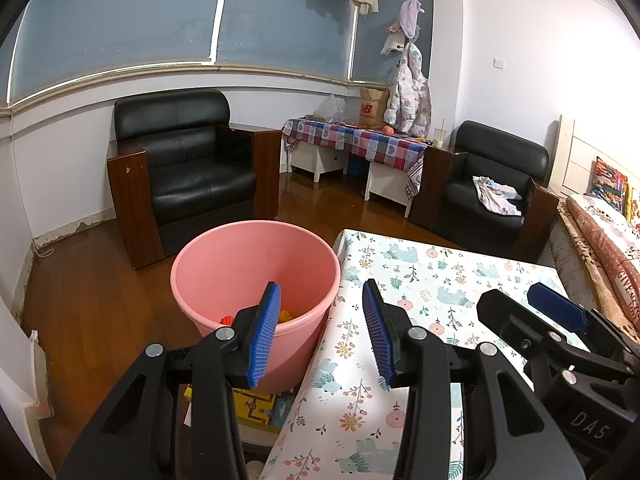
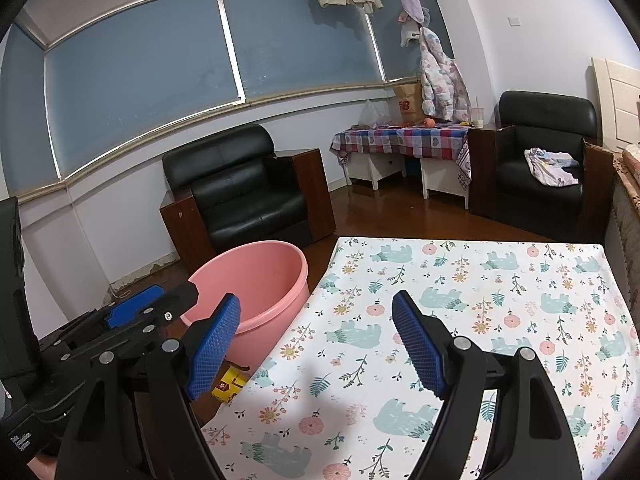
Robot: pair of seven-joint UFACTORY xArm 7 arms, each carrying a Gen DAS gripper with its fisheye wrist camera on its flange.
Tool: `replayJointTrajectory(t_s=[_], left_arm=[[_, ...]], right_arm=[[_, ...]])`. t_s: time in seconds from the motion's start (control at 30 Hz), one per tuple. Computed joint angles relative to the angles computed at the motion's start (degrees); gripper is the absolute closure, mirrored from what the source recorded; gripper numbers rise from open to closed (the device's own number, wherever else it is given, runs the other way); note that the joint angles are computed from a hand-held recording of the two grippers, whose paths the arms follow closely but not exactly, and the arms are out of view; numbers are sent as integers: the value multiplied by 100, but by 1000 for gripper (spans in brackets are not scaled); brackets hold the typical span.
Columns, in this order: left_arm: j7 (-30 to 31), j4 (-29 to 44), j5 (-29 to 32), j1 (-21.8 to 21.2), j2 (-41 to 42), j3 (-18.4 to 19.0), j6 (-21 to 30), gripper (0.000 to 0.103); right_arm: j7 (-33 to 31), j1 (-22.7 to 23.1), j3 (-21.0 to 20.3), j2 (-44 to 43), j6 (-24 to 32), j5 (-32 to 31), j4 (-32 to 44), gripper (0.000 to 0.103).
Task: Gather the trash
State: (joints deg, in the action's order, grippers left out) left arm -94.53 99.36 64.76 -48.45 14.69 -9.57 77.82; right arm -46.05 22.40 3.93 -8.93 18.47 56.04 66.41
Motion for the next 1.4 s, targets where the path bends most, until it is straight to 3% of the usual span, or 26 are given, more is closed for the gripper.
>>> replayJointTrajectory(t_s=[1.4], left_arm=[[-19, -235, -41, 151, -225, -88, -66, 60]], right_arm=[[-170, -15, -92, -117, -69, 115, -139, 26]])
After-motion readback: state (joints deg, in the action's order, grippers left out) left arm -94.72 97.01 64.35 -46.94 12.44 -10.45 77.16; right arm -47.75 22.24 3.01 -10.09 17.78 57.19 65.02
